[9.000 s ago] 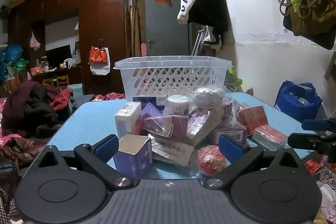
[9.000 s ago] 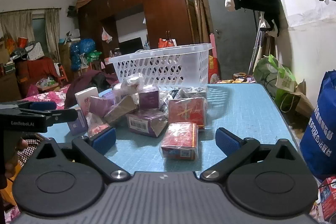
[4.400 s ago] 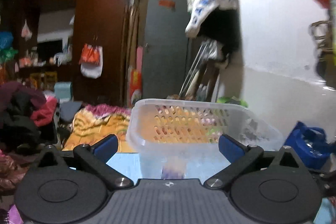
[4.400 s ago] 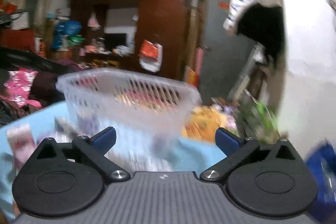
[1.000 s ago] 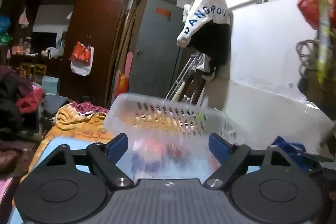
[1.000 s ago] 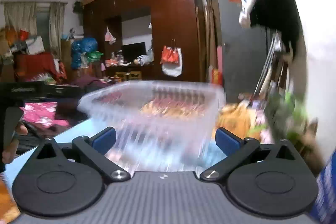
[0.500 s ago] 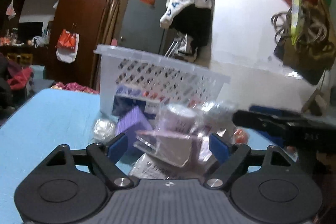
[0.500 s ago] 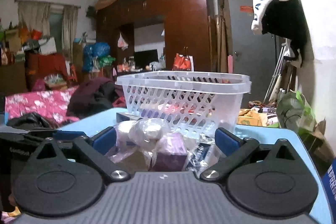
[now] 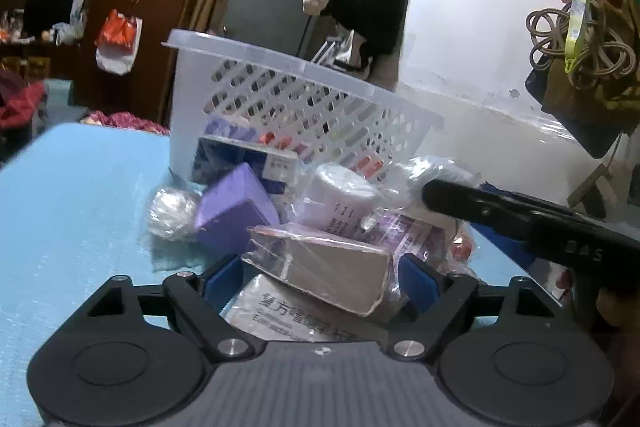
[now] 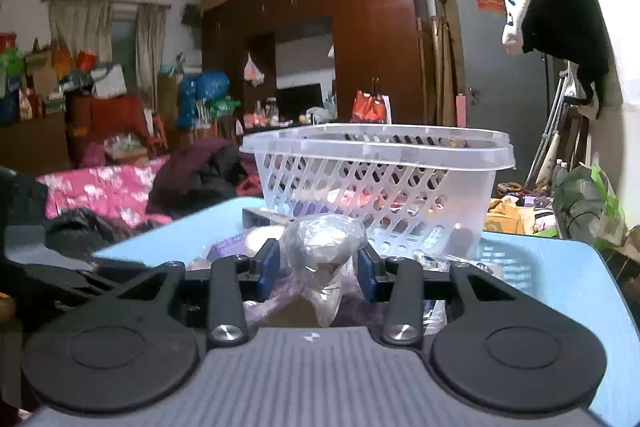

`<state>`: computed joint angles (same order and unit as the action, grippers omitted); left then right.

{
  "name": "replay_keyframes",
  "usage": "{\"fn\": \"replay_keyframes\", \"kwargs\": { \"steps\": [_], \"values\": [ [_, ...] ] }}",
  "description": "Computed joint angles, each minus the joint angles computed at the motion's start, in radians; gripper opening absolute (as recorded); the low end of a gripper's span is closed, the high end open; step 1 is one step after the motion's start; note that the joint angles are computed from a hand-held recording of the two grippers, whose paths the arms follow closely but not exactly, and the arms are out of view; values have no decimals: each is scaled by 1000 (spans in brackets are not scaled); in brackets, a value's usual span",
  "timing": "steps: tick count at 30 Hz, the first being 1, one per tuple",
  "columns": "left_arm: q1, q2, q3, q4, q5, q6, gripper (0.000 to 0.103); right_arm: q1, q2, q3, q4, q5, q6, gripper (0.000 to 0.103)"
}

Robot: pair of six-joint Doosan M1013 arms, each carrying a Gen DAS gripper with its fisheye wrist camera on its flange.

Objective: Organize objects
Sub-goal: 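Grasp the clear packet with left tool while right tool grasps the foil ball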

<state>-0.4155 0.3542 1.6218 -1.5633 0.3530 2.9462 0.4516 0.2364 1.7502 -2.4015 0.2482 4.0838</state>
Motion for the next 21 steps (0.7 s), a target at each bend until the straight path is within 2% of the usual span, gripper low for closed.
{"fn": "replay_keyframes", "kwargs": {
  "steps": [2, 3, 4, 7, 14, 21],
  "values": [
    [-4, -3, 9, -76, -15, 70, 87, -4, -5, 9, -43, 4, 62, 44],
    [-5, -5, 13, -105, -18, 103, 84, -4, -6, 10, -50, 5, 74, 44],
    [-6, -8, 21, -168, -21, 165, 78, -5, -9, 17, -65, 10, 96, 44],
    [-5, -11, 28, -232, -13, 221, 77, -7, -14, 25, -89, 20, 136, 44],
    [-8, -28, 57, -445, -16, 445, 76, -13, -25, 45, -124, 47, 202, 44],
    [-8, -46, 92, -738, 28, 752, 76, -16, -27, 53, -103, 66, 199, 44]
  ]
}}
